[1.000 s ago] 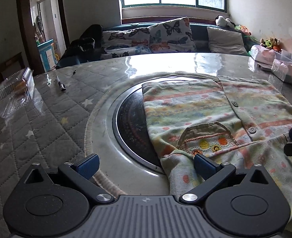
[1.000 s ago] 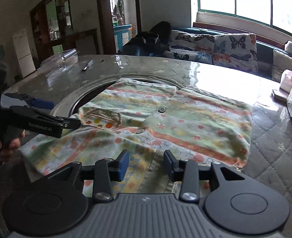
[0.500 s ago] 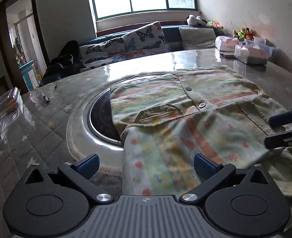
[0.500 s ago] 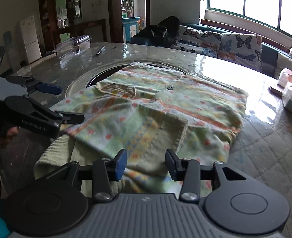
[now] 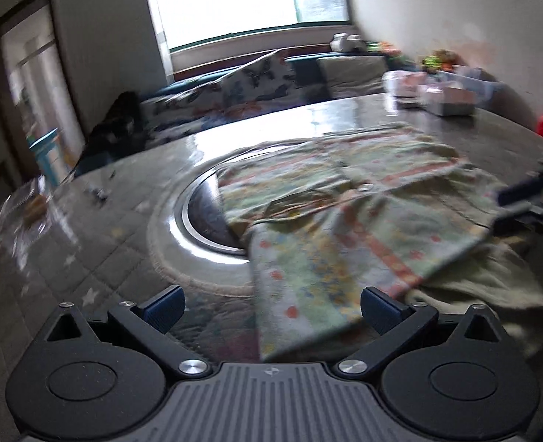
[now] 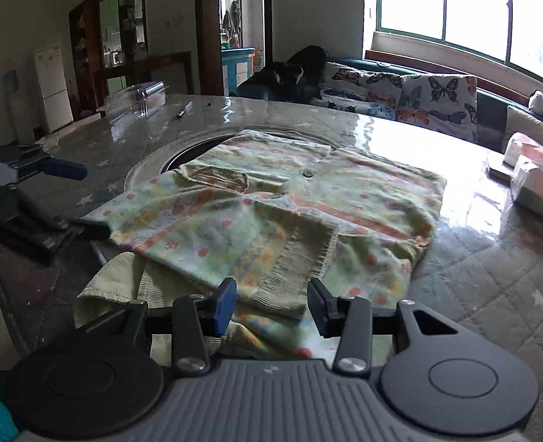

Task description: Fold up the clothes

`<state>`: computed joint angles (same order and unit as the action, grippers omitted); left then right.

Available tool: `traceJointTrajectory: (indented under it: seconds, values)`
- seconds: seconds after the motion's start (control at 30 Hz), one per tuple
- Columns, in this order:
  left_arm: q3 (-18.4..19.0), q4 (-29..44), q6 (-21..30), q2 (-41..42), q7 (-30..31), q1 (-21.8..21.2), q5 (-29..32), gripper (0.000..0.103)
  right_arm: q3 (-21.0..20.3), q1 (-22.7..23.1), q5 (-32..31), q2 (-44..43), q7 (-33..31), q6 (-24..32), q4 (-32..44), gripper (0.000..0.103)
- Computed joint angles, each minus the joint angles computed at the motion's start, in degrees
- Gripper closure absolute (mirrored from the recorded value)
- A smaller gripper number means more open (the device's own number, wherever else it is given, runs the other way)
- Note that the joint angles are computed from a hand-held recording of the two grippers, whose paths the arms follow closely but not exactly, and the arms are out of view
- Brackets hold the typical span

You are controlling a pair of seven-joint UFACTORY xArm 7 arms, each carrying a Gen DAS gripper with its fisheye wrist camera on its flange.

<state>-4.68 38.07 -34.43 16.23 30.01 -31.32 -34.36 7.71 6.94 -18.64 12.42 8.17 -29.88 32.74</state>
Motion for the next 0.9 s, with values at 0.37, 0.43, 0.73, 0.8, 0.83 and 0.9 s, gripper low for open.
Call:
traceJointTrajectory:
  seconds: [0.37, 0.43, 0.73, 0.8, 0.83, 0.9]
  values:
    - [-3.53, -5.55, -4.51, 0.89, -1.1, 5.91, 27.86, 0.02, -0.14, -1.97, -5.41, -3.98, 1.9, 1.75, -2.47, 0.056]
    - [-3.92, -5.05, -5.26, 2.13, -1.2, 6.46, 31.24, 0.028, -0.59, -1.57, -5.43, -5.28, 0.89, 2.29, -3.57, 0.054]
    - [-6.89, -0.98, -5.85, 5.26, -11.76, 15.49, 51.52, 0.074, -2.42, -0.2, -4.79, -10.36, -4.24, 4.79, -8.32, 0.052]
    - [-8.01, 0.54, -4.87, 5.64, -17.9, 18.52, 55.92, 0.087, -2.85, -0.37, -6.91, -11.26, -3.94, 4.93, -9.13, 0.051]
    - [-8.54, 1.36, -4.43, 5.88, -21.05, 19.96, 58.15, 0.09, -3.01, -0.33, -7.72, -11.51, -3.94, 4.9, -9.39, 0.05]
    - [-9.45, 3.11, -3.62, 6.4, -27.23, 22.52, 62.31, 0.093, -2.91, 0.21, -7.97, -11.07, -4.77, 4.31, -9.33, 0.049]
